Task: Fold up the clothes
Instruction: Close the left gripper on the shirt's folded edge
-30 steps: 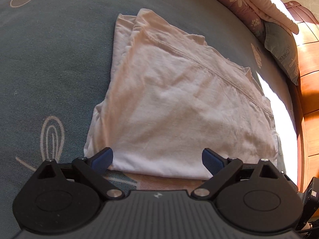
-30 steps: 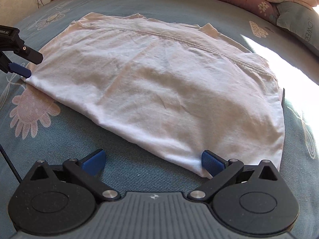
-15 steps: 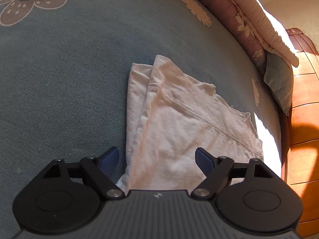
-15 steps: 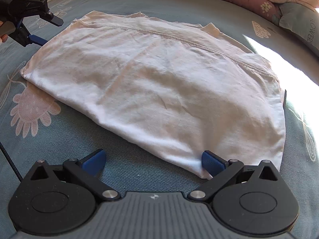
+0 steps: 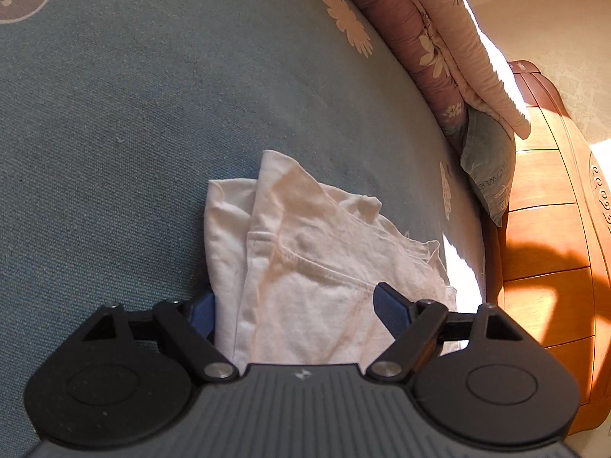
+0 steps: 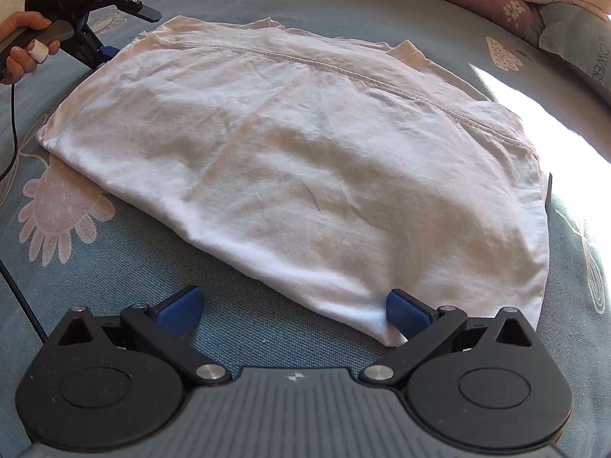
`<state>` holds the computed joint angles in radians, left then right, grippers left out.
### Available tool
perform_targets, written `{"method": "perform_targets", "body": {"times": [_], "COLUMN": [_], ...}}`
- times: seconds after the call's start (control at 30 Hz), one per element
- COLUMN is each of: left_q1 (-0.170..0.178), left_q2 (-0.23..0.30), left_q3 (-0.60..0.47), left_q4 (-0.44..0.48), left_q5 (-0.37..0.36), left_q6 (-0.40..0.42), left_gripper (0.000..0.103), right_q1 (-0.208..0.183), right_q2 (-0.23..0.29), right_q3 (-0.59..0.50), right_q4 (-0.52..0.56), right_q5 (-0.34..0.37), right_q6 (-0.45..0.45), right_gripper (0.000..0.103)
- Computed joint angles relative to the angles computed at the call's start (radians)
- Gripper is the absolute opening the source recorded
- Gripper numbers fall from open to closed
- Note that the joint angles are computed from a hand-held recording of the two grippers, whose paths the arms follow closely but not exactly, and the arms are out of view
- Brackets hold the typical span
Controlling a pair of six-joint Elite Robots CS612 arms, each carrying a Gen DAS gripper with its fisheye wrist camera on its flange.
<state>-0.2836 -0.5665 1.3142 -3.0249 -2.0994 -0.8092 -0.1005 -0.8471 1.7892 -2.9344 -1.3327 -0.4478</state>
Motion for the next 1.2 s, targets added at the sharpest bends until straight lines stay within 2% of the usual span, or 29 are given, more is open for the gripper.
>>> {"method": "perform_targets", "body": {"times": [0.2, 0.3, 0.43, 0.5, 0.6, 0.67, 0.73, 0.8, 0.87, 0.93, 1.0, 1.1, 1.2], "left_q1": [0.009, 0.011, 0.020, 0.020, 0.022, 0.020, 0.016, 0.019, 0.024, 0.021, 0.020, 0.008, -0.013], "left_q2": [0.004, 0.014, 0.040, 0.045, 0.042, 0.033, 0.020, 0.028, 0.047, 0.044, 0.039, 0.014, -0.024], "left_q3": [0.096, 0.079, 0.003, -0.009, 0.016, 0.046, 0.074, 0.053, 0.015, 0.008, 0.018, 0.035, 0.050], "left_q4": [-0.173, -0.156, -0.055, -0.044, -0.087, -0.088, -0.056, 0.002, 0.041, 0.071, 0.060, 0.089, 0.154], "left_q5": [-0.103, -0.129, -0.183, -0.186, -0.196, -0.213, -0.202, -0.199, -0.229, -0.223, -0.218, -0.163, -0.074], "left_q6": [-0.190, -0.147, -0.039, -0.025, -0.069, -0.084, -0.063, -0.062, -0.027, 0.029, -0.009, 0.005, 0.066], "left_gripper": [0.075, 0.074, 0.073, 0.073, 0.070, 0.057, 0.029, 0.014, 0.012, 0.012, 0.012, 0.012, 0.011], "right_q1": [0.001, 0.000, 0.003, 0.004, 0.005, 0.005, 0.005, 0.005, 0.005, 0.005, 0.004, 0.003, 0.002], "right_q2": [-0.002, -0.002, -0.001, 0.000, -0.001, -0.002, -0.001, 0.000, 0.000, 0.001, 0.001, 0.001, -0.003], "right_q3": [-0.010, -0.009, -0.009, -0.011, -0.016, -0.023, -0.025, -0.020, -0.014, -0.011, -0.009, -0.006, -0.014], "right_q4": [0.036, 0.036, 0.030, 0.031, 0.044, 0.065, 0.070, 0.054, 0.035, 0.025, 0.019, 0.012, 0.050], "right_q5": [-0.001, 0.000, -0.006, -0.007, -0.010, -0.011, -0.010, -0.010, -0.010, -0.010, -0.007, -0.004, -0.002], "right_q6": [-0.012, -0.014, -0.007, -0.005, -0.008, -0.011, -0.012, -0.006, 0.002, 0.006, 0.005, 0.004, -0.002], "right_gripper": [0.103, 0.103, 0.103, 0.103, 0.103, 0.103, 0.103, 0.103, 0.103, 0.103, 0.103, 0.103, 0.103]}}
